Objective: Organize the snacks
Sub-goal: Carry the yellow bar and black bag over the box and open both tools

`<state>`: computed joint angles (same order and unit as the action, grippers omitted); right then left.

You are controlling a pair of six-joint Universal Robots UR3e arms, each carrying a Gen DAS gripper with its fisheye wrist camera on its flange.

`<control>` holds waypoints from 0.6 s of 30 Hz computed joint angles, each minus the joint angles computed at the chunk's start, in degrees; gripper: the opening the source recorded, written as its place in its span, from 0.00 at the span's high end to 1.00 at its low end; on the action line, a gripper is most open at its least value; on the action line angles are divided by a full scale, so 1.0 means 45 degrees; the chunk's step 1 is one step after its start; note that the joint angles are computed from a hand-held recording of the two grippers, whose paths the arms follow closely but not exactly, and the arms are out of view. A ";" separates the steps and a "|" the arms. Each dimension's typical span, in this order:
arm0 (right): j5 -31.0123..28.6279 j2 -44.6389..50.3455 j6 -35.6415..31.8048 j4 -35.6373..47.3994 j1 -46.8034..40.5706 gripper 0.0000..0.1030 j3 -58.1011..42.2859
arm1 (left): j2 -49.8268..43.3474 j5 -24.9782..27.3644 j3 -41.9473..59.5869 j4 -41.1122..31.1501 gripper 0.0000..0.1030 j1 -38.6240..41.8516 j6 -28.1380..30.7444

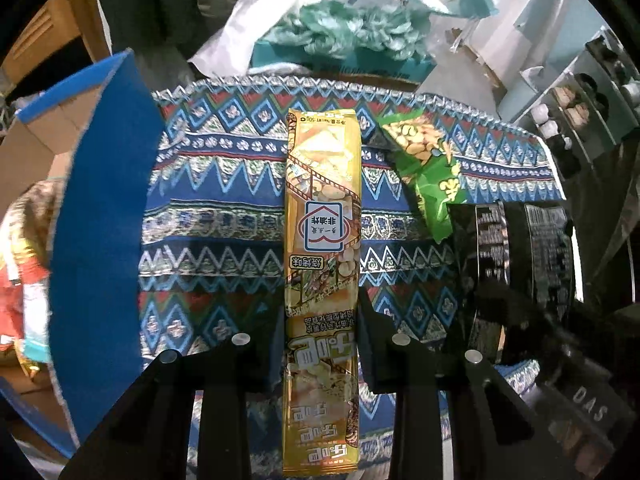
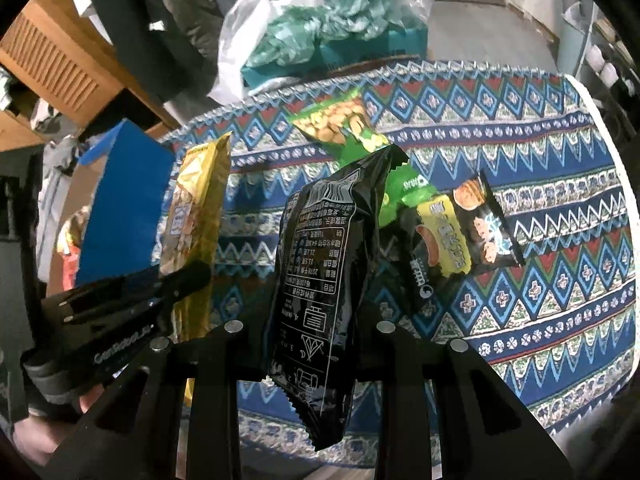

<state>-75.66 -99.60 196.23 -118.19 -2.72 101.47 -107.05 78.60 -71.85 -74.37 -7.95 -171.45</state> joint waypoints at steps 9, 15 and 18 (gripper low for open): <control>-0.0388 0.0604 0.0524 0.0616 0.1030 0.74 -0.1934 | 0.1129 -0.0561 0.0285 -0.1048 0.70 0.0978 0.0609; -0.0723 0.1141 0.0834 0.0837 0.1721 0.74 -0.3164 | 0.1892 -0.0953 0.0639 -0.1743 0.70 0.1609 0.1194; -0.0878 0.1427 0.0930 0.0929 0.2064 0.74 -0.3775 | 0.2172 -0.1211 0.0874 -0.2078 0.70 0.1983 0.1453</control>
<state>-79.61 -93.18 200.42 -114.01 6.56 84.48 -97.28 73.15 -67.92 -83.72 0.98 -164.91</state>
